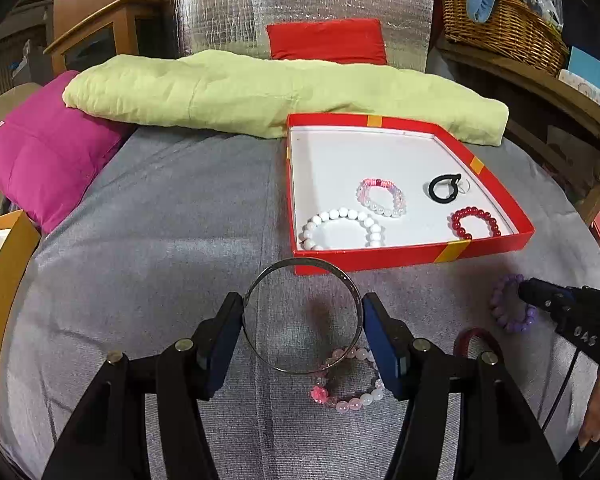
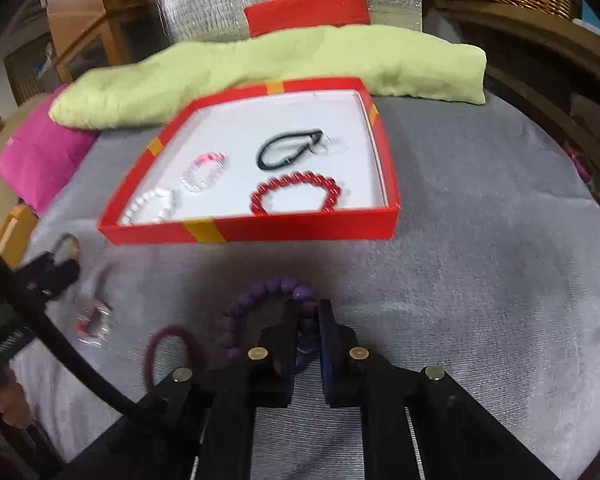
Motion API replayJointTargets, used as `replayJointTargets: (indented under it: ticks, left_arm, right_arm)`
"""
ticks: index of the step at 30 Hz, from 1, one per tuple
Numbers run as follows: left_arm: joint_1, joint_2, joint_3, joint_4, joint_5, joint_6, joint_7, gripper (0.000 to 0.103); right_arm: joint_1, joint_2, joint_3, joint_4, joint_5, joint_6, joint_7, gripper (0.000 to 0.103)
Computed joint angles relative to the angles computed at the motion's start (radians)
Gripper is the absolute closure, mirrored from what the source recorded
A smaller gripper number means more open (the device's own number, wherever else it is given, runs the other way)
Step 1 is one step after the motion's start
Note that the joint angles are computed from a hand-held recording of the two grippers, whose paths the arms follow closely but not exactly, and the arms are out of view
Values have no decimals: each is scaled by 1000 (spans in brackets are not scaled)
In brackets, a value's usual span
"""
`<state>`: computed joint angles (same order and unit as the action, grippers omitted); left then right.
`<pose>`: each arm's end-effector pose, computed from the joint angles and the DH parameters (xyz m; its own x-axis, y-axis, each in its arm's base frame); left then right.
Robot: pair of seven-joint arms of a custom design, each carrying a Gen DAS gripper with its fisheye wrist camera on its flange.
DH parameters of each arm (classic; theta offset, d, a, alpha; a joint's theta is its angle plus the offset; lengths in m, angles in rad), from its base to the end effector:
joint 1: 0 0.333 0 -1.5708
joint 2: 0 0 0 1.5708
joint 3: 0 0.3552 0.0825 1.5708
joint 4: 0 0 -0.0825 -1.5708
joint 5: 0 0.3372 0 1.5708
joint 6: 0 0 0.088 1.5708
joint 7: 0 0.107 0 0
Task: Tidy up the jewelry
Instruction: 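Lift and carry the purple bracelet and silver bangle toward the red box, then lower the purple bracelet into the box with the right tool while the left tool lowers the bangle, opening both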
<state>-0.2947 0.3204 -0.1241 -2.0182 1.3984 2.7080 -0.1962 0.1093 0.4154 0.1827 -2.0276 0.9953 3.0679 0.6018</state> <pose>0.5280 -0.2665 0.3831 0.1525 -0.9883 -0.0041 -0.6887 -0.1033 -0.7177 0.6007 0.0987 0.3596 0.2883 -0.9477 -0.1371 -0.7770 -0.1479 -0.6118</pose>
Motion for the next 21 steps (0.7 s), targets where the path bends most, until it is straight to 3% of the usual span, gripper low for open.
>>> replayJointTargets:
  ticks: [3, 6, 9, 12, 21]
  left_arm:
    - [-3, -10, 3, -2, 29, 1, -27, 41]
    - [-2, -17, 1, 0, 62, 4, -54, 41]
    - [11, -18, -3, 6, 76, 40, -70, 41]
    - [26, -12, -4, 17, 65, 93, -75, 41]
    - [19, 1, 5, 95, -36, 38, 65, 41]
  right_arm:
    - [-138, -18, 158, 22, 244, -7, -254, 93]
    - [-193, -41, 209, 47, 467, -55, -472, 93]
    - [-197, -65, 195, 55, 578, -115, -560, 93]
    - [-186, -75, 161, 68, 582, -181, -518, 93]
    - [-125, -55, 47, 152, 544, -318, -387, 93]
